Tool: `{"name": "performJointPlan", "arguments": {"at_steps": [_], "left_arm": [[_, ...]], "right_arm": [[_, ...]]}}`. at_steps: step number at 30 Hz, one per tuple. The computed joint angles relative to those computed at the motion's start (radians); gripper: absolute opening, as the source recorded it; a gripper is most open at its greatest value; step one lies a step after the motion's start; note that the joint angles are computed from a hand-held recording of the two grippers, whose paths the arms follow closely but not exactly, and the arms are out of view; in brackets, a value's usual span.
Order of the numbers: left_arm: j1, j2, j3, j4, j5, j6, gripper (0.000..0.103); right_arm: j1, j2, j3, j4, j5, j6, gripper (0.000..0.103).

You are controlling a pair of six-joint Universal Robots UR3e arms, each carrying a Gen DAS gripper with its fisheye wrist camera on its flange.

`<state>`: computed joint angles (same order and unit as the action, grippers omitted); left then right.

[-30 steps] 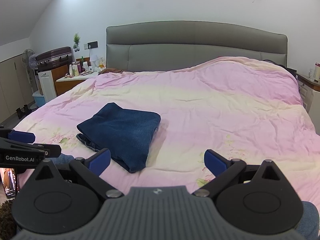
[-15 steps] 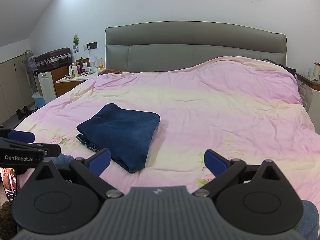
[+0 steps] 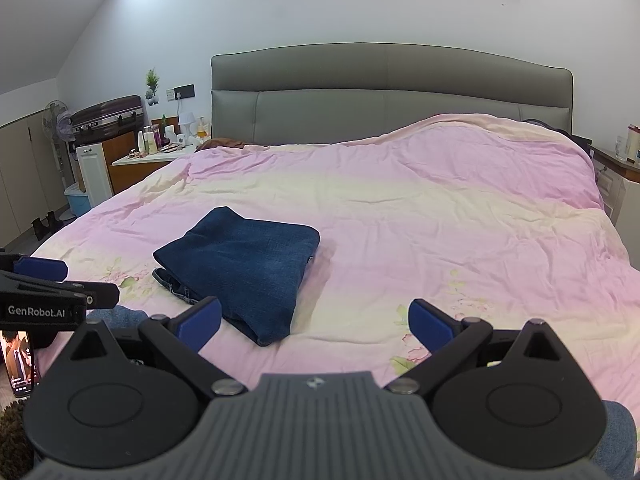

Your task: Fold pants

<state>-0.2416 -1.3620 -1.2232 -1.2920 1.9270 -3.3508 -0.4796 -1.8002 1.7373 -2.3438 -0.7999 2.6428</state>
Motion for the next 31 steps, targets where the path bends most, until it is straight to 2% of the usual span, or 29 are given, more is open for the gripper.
{"name": "performJointPlan", "arguments": {"at_steps": [7,31], "left_arm": [[-0.004,0.017,-0.029,0.036,0.011,0.025,0.085],[-0.001,0.026,-0.036,0.046,0.000,0.044,0.085]], "right_arm": [[-0.001,-0.002,0.003,-0.004,0.000,0.000,0.096],[-0.005,-0.005,-0.008,0.023,0.004,-0.010,0.096]]}}
